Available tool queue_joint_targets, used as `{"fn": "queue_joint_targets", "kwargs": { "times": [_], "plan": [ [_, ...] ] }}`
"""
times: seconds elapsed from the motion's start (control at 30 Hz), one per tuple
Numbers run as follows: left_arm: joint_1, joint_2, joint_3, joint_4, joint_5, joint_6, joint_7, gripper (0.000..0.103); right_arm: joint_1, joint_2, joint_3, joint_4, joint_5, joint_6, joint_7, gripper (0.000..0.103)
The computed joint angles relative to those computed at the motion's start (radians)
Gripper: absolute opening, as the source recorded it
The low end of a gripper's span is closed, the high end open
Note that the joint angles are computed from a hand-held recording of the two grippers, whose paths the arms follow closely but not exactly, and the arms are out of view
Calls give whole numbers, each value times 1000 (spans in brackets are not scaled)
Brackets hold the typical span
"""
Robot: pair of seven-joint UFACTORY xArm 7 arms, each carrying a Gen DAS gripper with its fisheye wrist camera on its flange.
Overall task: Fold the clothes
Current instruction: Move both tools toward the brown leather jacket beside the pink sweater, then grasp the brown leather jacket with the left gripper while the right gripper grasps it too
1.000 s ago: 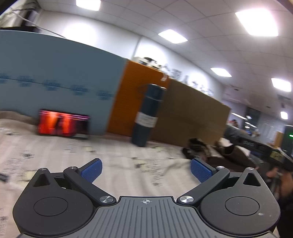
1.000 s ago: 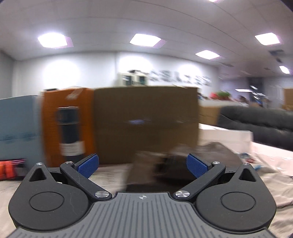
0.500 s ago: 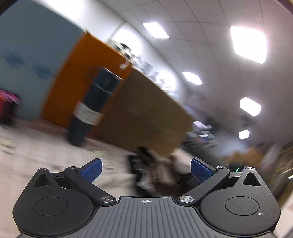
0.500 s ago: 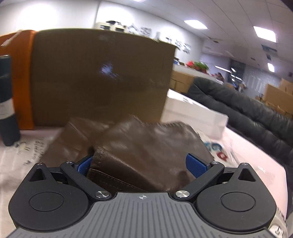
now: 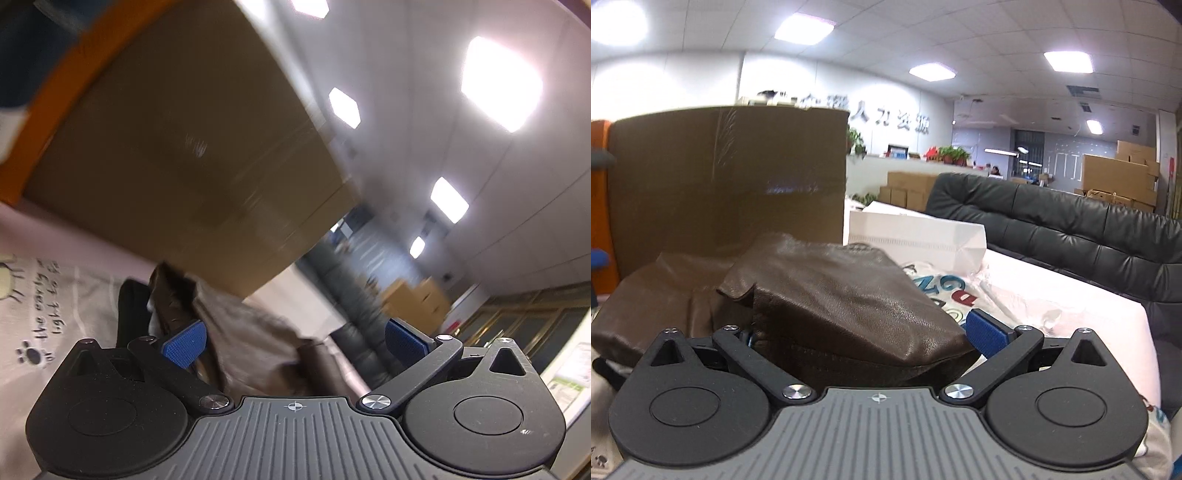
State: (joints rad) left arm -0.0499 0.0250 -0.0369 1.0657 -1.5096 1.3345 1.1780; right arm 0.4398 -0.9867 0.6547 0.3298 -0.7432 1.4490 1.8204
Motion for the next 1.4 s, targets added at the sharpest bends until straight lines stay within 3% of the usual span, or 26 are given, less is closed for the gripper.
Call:
{"fn": "queue_joint_targets", "kwargs": {
  "times": [0.1, 0.27, 0.37, 0.4, 0.43, 0.47, 0.53, 0.57, 0.63, 0.7, 0.87, 1.0, 1.1, 1.23, 1.4],
  "plan": [
    [-24, 68, -28, 80, 66, -21, -83, 103, 25, -48, 3, -40, -20, -28, 30, 102],
    [-38, 87, -62, 128, 99, -7, -28, 103, 37, -86, 1, -76, -64, -77, 24, 103],
    [-81, -2, -81, 36, 98, -180, 127, 94, 41, -117, -7, -100, -90, -110, 16, 99],
    [-95, -32, -82, 5, 92, -225, 184, 76, 47, -138, -12, -113, -89, -117, 15, 91],
    [-108, -61, -80, -27, 82, -266, 240, 48, 50, -155, -14, -123, -85, -120, 14, 79],
    [-118, -89, -74, -60, 61, -289, 296, 23, 44, -159, -4, -122, -72, -115, 19, 73],
    [-136, -147, -58, -125, 15, -326, 406, 6, 34, -165, 15, -123, -52, -99, 31, 47],
    [-139, -182, -41, -161, -8, -313, 455, 3, 32, -171, 24, -127, -48, -92, 39, 41],
    [-142, -266, -6, -241, -44, -284, 542, 1, 33, -178, 48, -125, -39, -70, 56, 21],
    [-136, -352, 35, -318, -69, -259, 638, 1, 45, -188, 68, -120, -38, -50, 66, 10],
    [-71, -492, 178, -426, -52, -130, 732, 1, 49, -165, 153, -25, -50, 15, 62, 6],
    [10, -517, 288, -427, -51, -28, 750, 1, 4, -133, 202, 87, -97, -16, 82, 5],
    [77, -501, 348, -396, -62, 26, 752, 1, -86, -77, 248, 183, -150, -89, 88, 3],
    [177, -425, 427, -304, -81, 84, 737, 1, -221, -14, 275, 274, -224, -266, 140, 2],
    [302, -286, 510, -168, -122, 168, 781, 1, -468, 78, 376, 436, -284, -476, 204, 2]
  ]
}}
